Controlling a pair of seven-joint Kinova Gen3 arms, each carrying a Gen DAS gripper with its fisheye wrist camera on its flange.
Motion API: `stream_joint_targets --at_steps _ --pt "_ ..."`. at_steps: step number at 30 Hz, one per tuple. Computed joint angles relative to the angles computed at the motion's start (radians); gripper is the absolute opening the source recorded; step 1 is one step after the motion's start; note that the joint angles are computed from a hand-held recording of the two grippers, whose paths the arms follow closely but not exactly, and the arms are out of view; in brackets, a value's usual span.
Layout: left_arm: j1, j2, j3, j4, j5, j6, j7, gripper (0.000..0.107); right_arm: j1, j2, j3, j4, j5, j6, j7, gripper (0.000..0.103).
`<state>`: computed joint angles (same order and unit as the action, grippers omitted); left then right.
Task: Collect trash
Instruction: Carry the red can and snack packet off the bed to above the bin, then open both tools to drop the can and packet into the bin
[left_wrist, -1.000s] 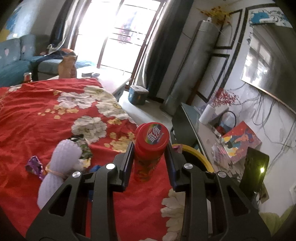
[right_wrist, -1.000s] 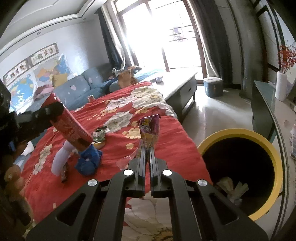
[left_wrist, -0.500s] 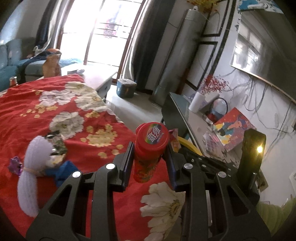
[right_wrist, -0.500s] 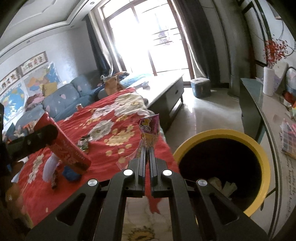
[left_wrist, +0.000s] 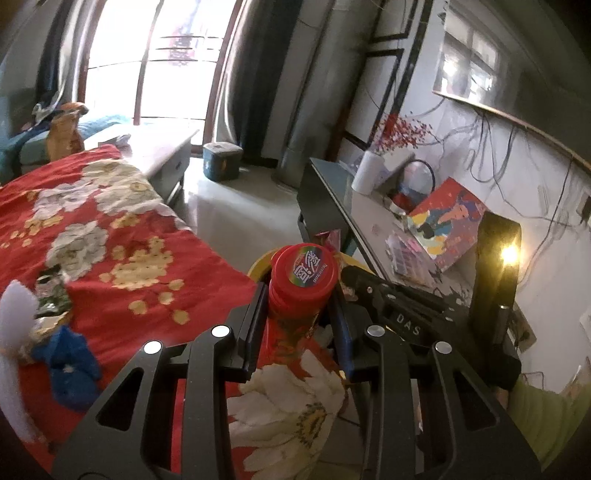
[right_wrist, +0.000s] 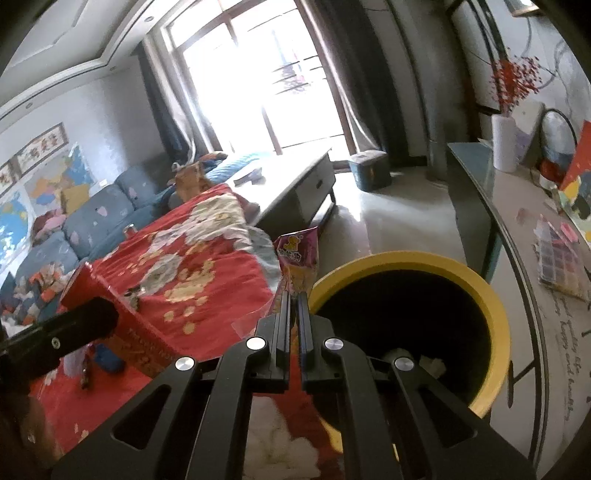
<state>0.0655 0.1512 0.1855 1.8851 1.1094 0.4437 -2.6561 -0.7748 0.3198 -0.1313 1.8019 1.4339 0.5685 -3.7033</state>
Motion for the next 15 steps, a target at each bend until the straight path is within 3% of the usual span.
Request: stream_joint_targets --at_steps 15 --pt "0.025 0.149 0.084 -0.126 -0.136 0.002 0.103 0.026 0.089 -0.03 0.006 0.111 0.009 -0.045 -0.116 0.004"
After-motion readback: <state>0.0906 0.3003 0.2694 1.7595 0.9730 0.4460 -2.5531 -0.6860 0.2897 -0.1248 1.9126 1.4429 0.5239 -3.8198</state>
